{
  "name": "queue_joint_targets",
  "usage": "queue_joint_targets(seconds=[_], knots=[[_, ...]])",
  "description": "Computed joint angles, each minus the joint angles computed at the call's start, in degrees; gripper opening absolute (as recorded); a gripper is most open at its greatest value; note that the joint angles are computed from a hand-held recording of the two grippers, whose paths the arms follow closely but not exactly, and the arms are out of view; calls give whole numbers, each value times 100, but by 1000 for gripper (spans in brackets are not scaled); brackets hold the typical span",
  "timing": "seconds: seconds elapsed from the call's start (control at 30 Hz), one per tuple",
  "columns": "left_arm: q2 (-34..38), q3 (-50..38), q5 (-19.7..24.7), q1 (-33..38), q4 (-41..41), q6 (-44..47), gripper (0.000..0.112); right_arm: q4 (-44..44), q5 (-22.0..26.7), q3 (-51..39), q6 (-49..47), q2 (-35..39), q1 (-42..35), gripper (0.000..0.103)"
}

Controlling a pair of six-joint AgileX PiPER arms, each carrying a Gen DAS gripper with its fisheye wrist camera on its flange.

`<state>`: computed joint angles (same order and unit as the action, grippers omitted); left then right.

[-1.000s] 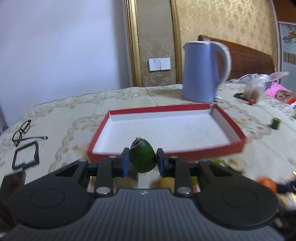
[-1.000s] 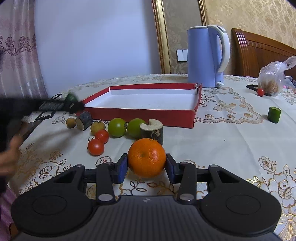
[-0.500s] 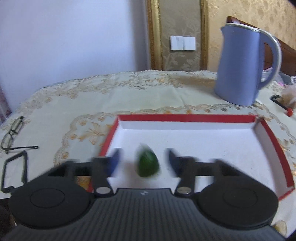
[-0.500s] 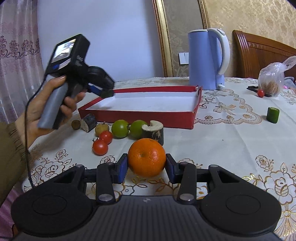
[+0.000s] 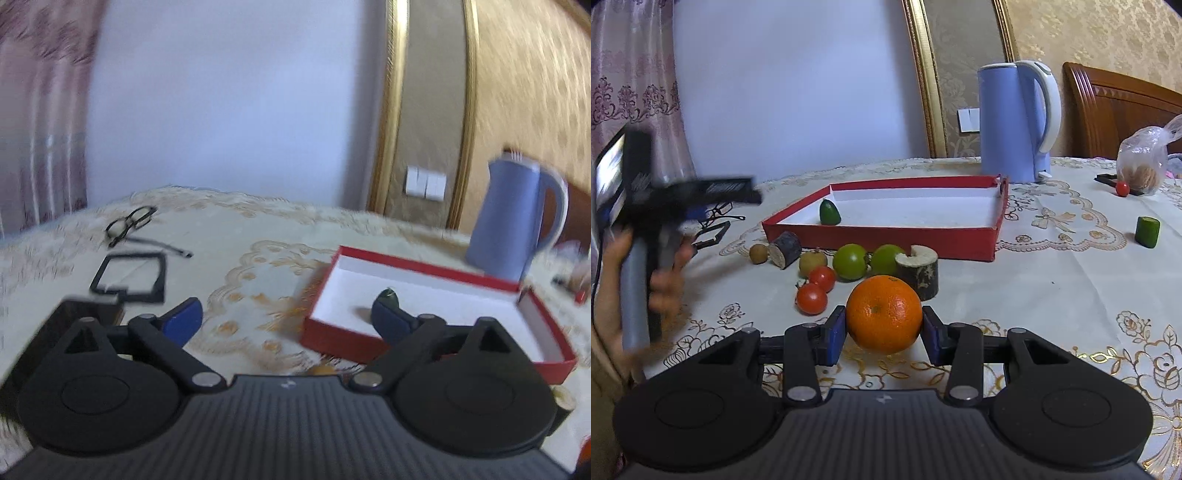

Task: Organize fruits
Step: 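Carry the orange over the tray and open the right tool to drop it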

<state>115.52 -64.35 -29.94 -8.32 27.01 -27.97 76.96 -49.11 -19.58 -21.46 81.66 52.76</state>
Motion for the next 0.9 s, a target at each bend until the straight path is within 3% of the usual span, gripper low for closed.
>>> queue_joint_targets(seconds=[0.13, 0.27, 0.43, 0.67, 0.77, 0.9], knots=[[50, -53, -388, 417, 1172, -1397, 100, 25, -44, -43, -99, -73, -88, 42], [6, -44, -222, 279, 872, -927, 100, -201, 107, -75, -169, -215, -509, 42], [-10, 67, -316, 190, 528, -446, 103, -941, 919, -424, -373, -294, -1748, 42], [151, -336, 16, 320, 1442, -1588, 103, -2148, 2273, -1454, -122, 268, -3535, 42], [194, -413, 27, 377, 1706, -1932, 103, -2094, 2792, -2107, -359, 852, -4090, 42], [213, -454, 51, 385, 1834, -2061, 103, -1358, 3254, -2857, -1142, 1512, -4555, 42]])
